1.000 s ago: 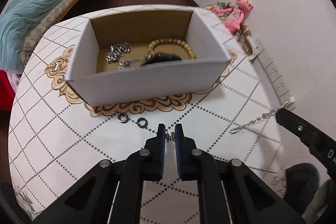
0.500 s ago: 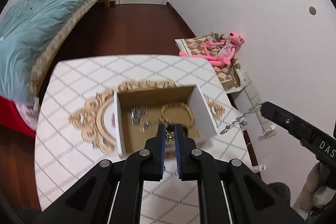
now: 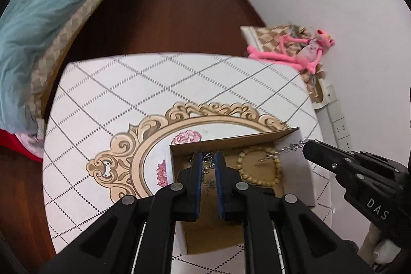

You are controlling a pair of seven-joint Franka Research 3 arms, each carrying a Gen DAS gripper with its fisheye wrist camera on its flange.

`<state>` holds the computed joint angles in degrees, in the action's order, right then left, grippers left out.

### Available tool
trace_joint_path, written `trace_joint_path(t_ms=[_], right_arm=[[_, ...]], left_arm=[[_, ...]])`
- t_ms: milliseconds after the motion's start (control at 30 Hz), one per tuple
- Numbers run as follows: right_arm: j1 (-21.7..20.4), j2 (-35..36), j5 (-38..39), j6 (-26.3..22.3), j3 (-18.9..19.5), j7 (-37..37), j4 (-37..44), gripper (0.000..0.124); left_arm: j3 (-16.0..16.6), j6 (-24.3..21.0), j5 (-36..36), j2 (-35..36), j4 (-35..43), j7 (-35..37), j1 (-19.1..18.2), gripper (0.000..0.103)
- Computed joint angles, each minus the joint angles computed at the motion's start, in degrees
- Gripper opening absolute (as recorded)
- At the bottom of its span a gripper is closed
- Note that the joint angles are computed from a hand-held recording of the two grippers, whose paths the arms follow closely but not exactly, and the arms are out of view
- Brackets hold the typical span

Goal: Organize jewelry
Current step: 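Carry the silver bracelet into the box with the right gripper while the left gripper drops its piece in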

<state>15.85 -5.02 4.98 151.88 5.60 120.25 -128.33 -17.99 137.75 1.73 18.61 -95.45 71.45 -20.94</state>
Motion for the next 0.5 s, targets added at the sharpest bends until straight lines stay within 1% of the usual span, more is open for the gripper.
trace_joint_path(t_ms=[67,167,200,233,267,300,333,367,500], right_arm=[[0.14,1.35,2.17,-1.14,-0.47,-1.97,1.03,0.004],[0.12,2.95,4.58,-3.13,-1.01,-4.08,2.43,0.004],[0.08,3.44,5.31,-4.40,-1.16,-4.70,3.01,0.004],[0.05,3.72,5.12,-4.95,-1.22,-4.53,3.31,0.005],[0.02,3.94,5.39,-5.70,-1.31,-4.91,3.62,0.005],[-0.02,4.12,4.65,-6.62,-1.35,-4.56,3.96,0.005],[-0.06,4.28,3.35,-7.36,-1.38,-3.71,4.35,0.005],[-0.09,4.39,2.16,-8.23,-1.40,-2.95,4.69,0.005],[-0.15,3.80,0.42,-9.41,-1.45,-1.71,4.65,0.005]], left_arm=[[0.07,-1.72,-0.43,1.00,1.36,-0.49,0.08,0.009],[0.52,-2.61,0.46,1.52,2.35,-1.56,-0.24,0.011],[0.74,-2.62,1.15,1.48,2.44,-2.10,-0.45,0.018],[0.98,-2.77,1.79,1.29,2.43,-2.84,-0.64,0.025],[1.00,-2.52,1.96,1.16,2.34,-3.17,-0.60,0.048],[1.21,-2.09,2.53,0.83,2.02,-3.95,-0.72,0.068],[1.41,-1.74,3.12,0.59,1.77,-4.63,-0.79,0.071],[1.64,-1.15,3.95,0.10,1.27,-5.46,-0.94,0.071],[2.07,-1.78,6.70,-0.45,1.26,-7.11,-1.27,0.071]])
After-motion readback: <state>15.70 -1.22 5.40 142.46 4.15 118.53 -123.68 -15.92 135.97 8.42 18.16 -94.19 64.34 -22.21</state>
